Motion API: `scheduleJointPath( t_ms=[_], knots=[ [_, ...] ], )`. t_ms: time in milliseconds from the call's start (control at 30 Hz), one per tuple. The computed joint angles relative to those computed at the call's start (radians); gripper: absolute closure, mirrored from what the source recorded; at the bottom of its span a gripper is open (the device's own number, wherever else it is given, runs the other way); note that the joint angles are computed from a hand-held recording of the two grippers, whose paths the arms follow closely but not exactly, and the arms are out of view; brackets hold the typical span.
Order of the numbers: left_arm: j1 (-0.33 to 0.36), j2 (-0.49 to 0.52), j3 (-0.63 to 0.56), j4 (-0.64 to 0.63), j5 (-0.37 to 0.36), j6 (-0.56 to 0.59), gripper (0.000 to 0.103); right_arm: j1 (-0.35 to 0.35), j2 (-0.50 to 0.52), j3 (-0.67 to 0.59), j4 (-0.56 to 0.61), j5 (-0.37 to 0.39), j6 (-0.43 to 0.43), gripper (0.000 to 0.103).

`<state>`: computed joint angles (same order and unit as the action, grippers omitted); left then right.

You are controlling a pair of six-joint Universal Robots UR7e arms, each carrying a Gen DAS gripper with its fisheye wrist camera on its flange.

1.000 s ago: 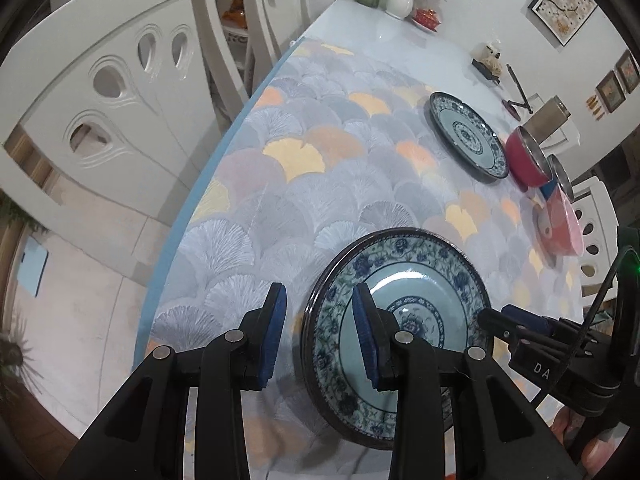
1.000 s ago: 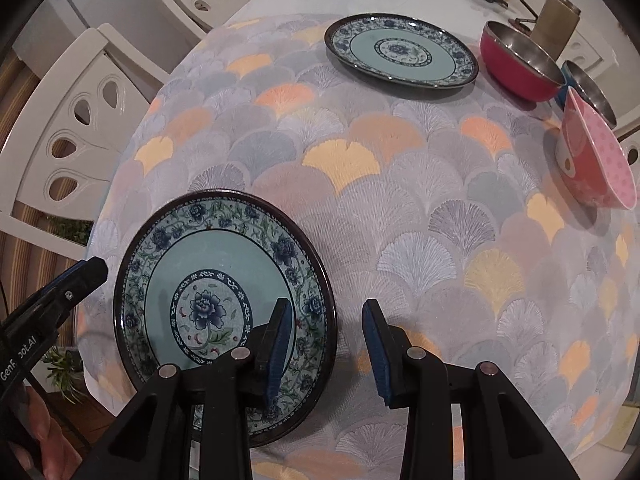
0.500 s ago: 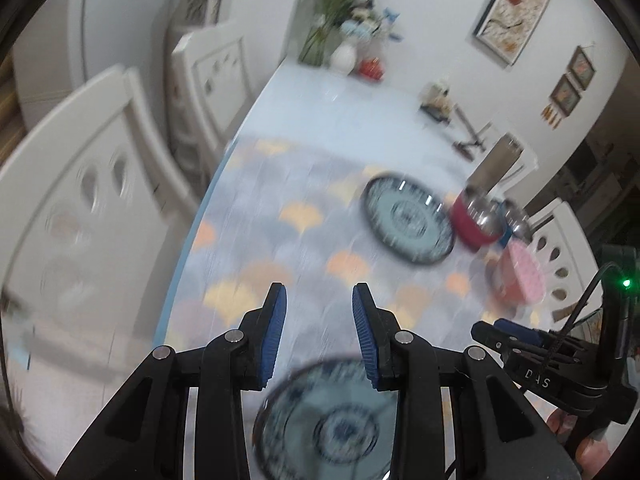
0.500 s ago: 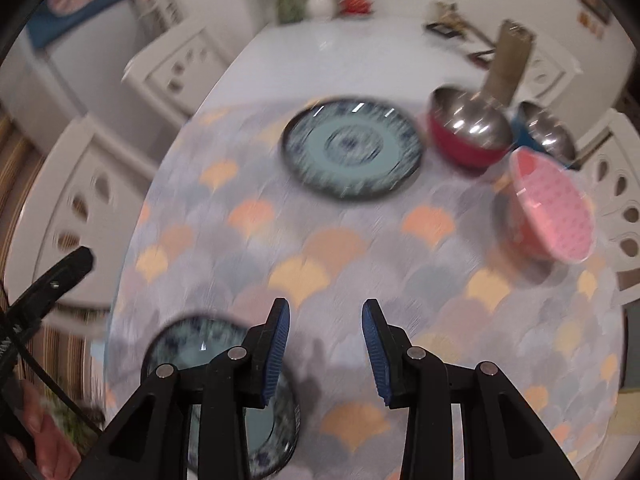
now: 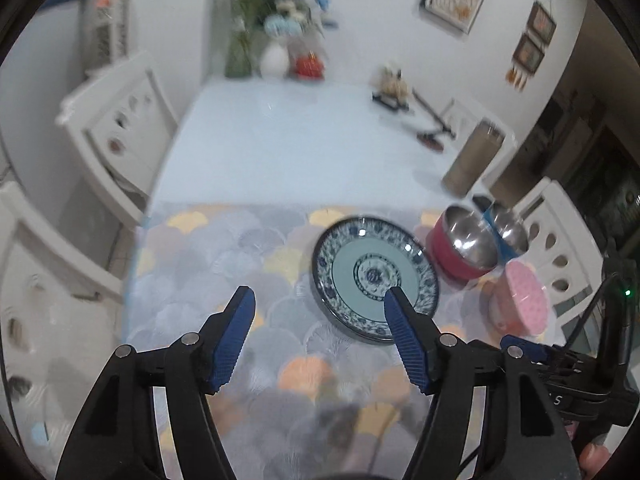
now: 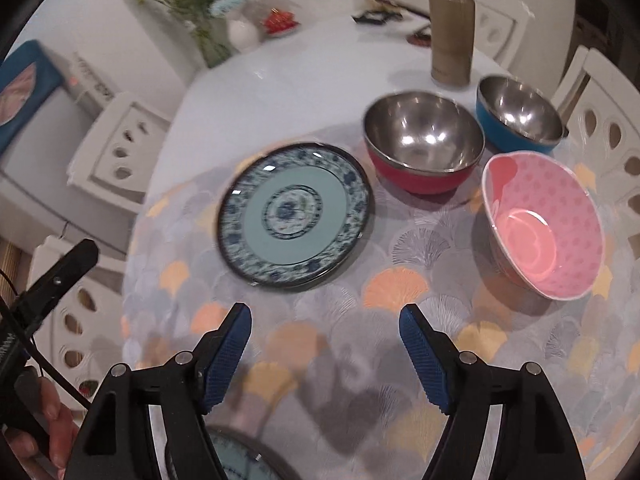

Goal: Organize plates and bowls

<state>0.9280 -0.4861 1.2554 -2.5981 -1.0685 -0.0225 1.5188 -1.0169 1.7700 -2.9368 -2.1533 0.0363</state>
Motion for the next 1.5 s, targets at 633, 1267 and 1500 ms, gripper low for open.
scheduleJointPath(
  t_ms=[633, 1267, 1500],
  knots=[
    [0.102, 0.364, -0.6, 0.396, -0.114, 0.102, 0.052, -0.103, 0.158, -0.234, 0.112, 0.026, -0.034, 0.045],
    [0.123, 0.395, -0.643, 0.422, -0.163, 0.049, 0.079, -0.092, 0.223, -0.293, 0.067, -0.012, -0.166, 0.059],
    [0.111, 0.272, -0.43, 0.302, -0.15, -0.031, 0.079, -0.086, 0.163, -0.214, 0.059, 0.041, -0.193, 0.06]
  ],
)
